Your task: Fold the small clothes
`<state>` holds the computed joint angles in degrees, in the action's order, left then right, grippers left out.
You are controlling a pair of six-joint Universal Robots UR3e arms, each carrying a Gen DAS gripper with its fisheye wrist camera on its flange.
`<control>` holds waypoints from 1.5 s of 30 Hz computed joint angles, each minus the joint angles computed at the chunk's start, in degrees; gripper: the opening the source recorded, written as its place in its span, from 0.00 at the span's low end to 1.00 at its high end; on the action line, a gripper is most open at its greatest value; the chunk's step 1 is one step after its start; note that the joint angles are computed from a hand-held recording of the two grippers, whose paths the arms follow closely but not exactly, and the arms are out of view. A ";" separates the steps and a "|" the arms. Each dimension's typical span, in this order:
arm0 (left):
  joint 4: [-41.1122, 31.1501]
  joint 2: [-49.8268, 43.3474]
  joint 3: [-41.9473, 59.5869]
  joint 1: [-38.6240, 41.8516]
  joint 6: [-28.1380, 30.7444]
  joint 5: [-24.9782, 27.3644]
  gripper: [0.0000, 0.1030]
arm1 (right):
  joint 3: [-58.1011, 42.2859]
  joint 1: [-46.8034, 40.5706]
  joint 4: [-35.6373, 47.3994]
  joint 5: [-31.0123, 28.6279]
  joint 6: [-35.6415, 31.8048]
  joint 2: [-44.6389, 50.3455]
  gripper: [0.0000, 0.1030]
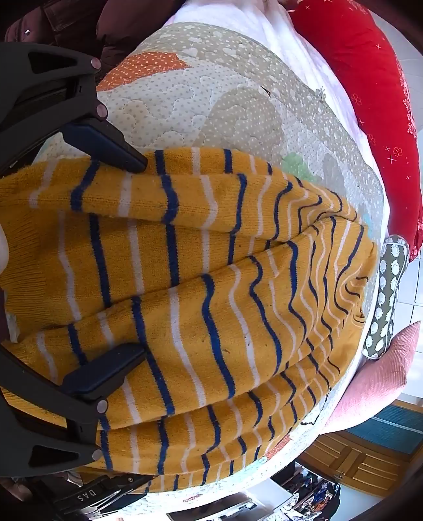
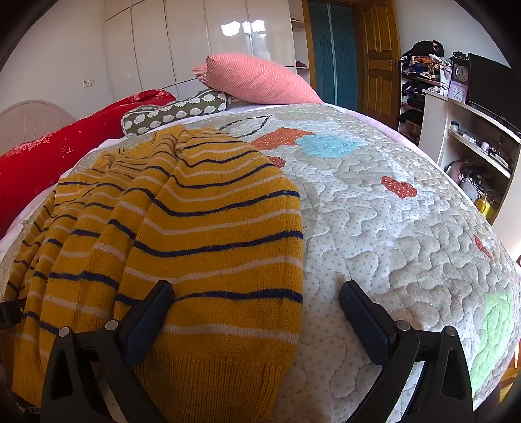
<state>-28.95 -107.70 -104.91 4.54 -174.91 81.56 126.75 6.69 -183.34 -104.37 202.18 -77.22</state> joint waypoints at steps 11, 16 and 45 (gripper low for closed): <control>1.08 0.04 -0.57 0.04 0.01 -0.09 1.00 | -0.36 0.22 0.19 -0.14 0.17 0.29 0.99; 0.91 0.68 -0.91 0.16 0.15 -0.25 1.00 | -0.40 0.55 -0.11 -0.49 0.35 0.60 1.00; 4.19 1.20 -2.69 -0.34 -0.46 0.28 1.00 | -0.50 1.61 -0.44 -1.40 0.87 1.12 0.99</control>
<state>-24.76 -106.51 -107.59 4.20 -175.37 81.83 126.26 8.30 -183.78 -105.76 203.05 -76.10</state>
